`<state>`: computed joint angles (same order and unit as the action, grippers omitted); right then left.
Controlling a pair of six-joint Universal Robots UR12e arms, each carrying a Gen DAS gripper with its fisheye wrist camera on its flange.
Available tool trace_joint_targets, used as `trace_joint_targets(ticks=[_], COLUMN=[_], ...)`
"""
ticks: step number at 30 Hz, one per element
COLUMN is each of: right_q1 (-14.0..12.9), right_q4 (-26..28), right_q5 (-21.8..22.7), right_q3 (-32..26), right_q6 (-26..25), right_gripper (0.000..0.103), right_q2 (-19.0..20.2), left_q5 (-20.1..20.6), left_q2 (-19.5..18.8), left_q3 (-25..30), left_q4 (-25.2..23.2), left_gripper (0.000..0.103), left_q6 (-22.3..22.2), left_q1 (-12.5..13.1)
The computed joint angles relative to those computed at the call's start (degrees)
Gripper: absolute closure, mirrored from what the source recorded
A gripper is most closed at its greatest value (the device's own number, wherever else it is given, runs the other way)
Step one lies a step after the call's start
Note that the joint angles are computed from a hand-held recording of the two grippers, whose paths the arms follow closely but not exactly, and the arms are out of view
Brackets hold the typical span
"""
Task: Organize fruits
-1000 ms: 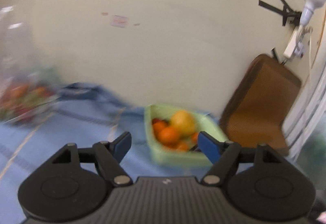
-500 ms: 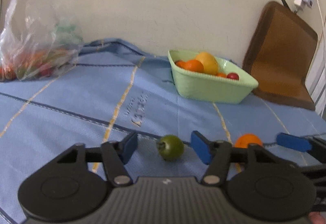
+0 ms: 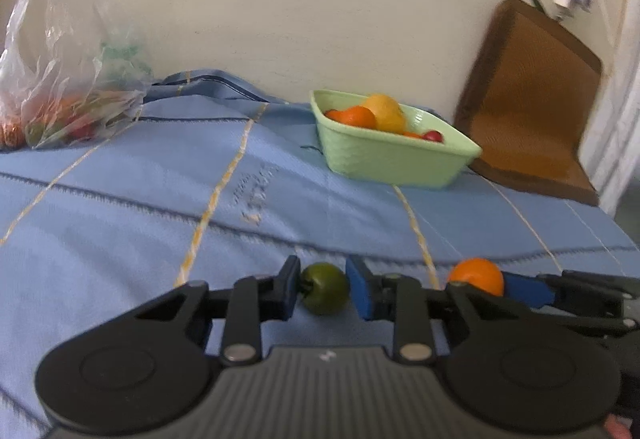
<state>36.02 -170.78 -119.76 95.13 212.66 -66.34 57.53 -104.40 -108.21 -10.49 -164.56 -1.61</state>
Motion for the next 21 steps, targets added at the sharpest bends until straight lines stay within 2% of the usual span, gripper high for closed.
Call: trace_joint_targets(ticks=[5, 9, 12, 15, 18, 21], right_q1=[1.93, 4.6, 6.26, 6.95, 6.98, 7.53], right_q4=[-2.8, -4.57, -4.13, -3.15, -3.08, -1.75], right_q5=[0.43, -3.47, -5.67, -6.55, -6.53, -8.99], right_q3=[4.31, 6.54, 7.21, 7.14, 6.92, 5.72], right_q6=[3.71, 3.73, 2.81, 1.83, 0.98, -1.68], right_gripper=[0.067, 0.068, 0.068, 0.067, 0.066, 0.065], right_q2=[-2.77, -3.82, -4.1, -3.88, -3.44, -2.48], left_q5=[-5.01, -6.69, -8.63, -6.43, -7.31, -8.53], left_q2=[4.6, 7.66, 9.22, 9.72, 9.48, 9.22], left_q3=[-5.89, -10.45, -12.03, -12.55, -12.18, -11.76], left_q4=[-0.94, 2.35, 1.91, 1.32, 0.41, -0.82], left_gripper=[0.077, 0.077, 0.077, 0.077, 0.076, 0.075], left_q6=[3.09, 5.32, 6.24, 8.16, 6.78, 5.9], left_q1=[2.02, 2.93, 3.46, 2.7, 3.13, 3.64])
